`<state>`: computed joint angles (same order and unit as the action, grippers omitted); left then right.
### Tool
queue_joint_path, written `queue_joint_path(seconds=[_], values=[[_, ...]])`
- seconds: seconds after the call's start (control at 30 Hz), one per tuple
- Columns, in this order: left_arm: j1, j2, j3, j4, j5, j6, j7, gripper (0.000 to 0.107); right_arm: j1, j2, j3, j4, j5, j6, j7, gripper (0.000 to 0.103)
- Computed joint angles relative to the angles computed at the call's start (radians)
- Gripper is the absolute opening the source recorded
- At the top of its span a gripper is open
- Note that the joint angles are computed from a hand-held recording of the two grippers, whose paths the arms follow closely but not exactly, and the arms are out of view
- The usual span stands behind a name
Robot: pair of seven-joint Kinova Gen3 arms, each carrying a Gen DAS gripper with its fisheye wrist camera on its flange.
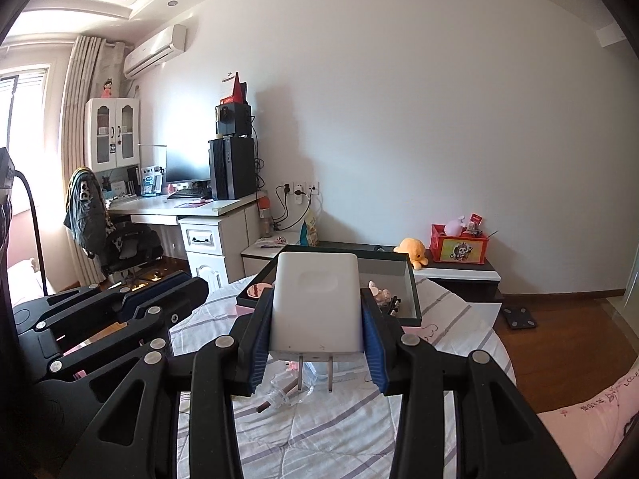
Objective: Organize rigid objects
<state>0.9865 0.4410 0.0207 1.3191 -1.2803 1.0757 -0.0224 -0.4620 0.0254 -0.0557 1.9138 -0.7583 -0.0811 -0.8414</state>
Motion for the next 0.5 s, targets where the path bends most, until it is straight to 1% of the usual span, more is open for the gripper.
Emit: queue_joint_path(seconds=[0.07,0.1,0.17,0.23,0.3,0.43,0.5], values=[[-0.004,0.001,0.001,-0.003,0.005,0.000,-0.004,0.008,-0.001,0.001,0.001,0.000,-0.004,-0.001,0.006,0.042],[-0.007,0.003,0.001,-0.007,0.008,-0.001,-0.010,0.008,0.007,0.004,-0.004,-0.004,0.011,0.004,-0.008,0.042],[-0.016,0.011,-0.001,-0.022,0.015,-0.007,-0.026,0.006,-0.008,0.013,0.013,-0.012,0.008,0.004,-0.004,0.042],[-0.024,0.020,-0.008,-0.038,0.022,-0.016,-0.044,0.006,-0.044,0.027,0.054,-0.027,-0.009,0.012,0.013,0.042],[-0.035,0.035,-0.017,-0.061,0.032,-0.033,-0.060,0.006,-0.040,0.051,0.063,-0.054,0.029,0.026,-0.022,0.042],[-0.072,0.061,-0.044,-0.108,0.060,-0.089,-0.107,0.006,-0.117,0.111,0.168,-0.127,0.052,0.058,-0.046,0.042],[-0.094,0.080,-0.060,-0.145,0.080,-0.114,-0.149,0.006,-0.119,0.149,0.184,-0.172,0.076,0.075,-0.070,0.042]])
